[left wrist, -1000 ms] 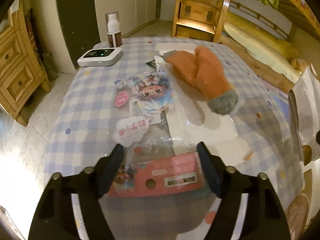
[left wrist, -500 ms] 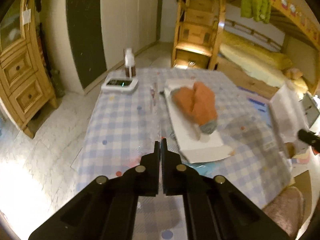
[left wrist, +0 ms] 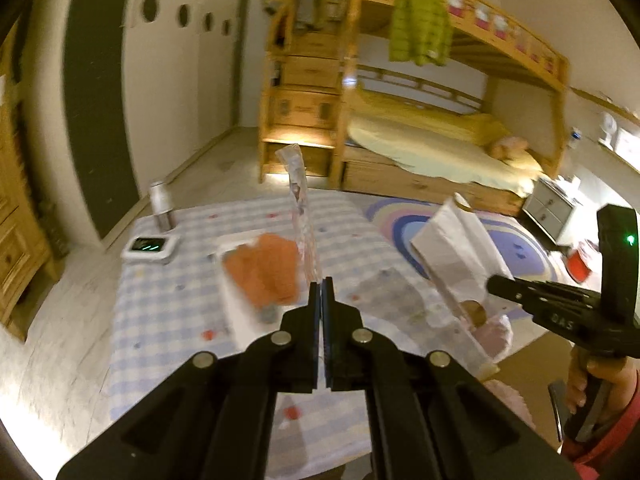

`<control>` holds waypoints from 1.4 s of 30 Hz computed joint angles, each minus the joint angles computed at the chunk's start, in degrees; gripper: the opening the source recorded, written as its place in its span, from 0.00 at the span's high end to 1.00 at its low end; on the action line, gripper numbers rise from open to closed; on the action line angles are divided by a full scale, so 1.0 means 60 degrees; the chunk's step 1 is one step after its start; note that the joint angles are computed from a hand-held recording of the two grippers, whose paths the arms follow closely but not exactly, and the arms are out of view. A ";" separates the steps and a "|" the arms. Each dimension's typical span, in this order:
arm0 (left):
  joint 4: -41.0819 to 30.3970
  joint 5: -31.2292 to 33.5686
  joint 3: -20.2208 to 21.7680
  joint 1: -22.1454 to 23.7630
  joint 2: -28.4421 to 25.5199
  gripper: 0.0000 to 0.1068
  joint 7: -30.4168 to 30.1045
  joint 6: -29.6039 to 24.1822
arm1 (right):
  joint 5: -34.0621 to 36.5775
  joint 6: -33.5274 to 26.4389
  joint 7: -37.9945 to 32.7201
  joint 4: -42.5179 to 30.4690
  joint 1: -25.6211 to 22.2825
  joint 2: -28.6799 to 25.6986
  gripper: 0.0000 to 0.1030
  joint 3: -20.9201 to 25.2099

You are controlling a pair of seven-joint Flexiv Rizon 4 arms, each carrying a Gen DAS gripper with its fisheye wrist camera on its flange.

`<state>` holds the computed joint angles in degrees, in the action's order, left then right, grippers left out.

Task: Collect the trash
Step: 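Carry the strip and bag over the bin and open both tools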

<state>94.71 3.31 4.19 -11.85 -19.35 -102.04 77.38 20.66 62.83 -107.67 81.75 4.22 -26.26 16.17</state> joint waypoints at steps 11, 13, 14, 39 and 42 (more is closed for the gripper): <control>-0.2391 -0.1140 -0.1361 -0.0306 -0.2274 1.00 0.2258 -0.0588 | -0.0685 0.0521 0.1440 0.0615 -0.0315 0.0084 0.90 -0.0869; -0.2762 -0.1358 -0.1501 -0.0382 -0.2622 1.00 0.2651 -0.0740 | -0.0942 0.0631 0.1825 0.0731 -0.0369 0.0050 0.90 -0.1050; -0.2927 -0.1452 -0.1534 -0.0424 -0.2771 1.00 0.2803 -0.0811 | -0.1107 0.0683 0.2076 0.0788 -0.0393 0.0017 0.90 -0.1183; -0.8061 -0.2427 -0.1504 -0.1123 -0.6273 0.65 0.3643 -0.3956 | -0.2830 -0.0216 0.4704 -0.0131 -0.1178 -0.1822 0.88 -0.1600; -0.7360 -0.2246 -0.1347 -0.1050 -0.5836 0.59 0.3370 -0.3452 | -0.2827 -0.0458 0.4652 -0.0430 -0.1204 -0.2079 0.81 -0.1514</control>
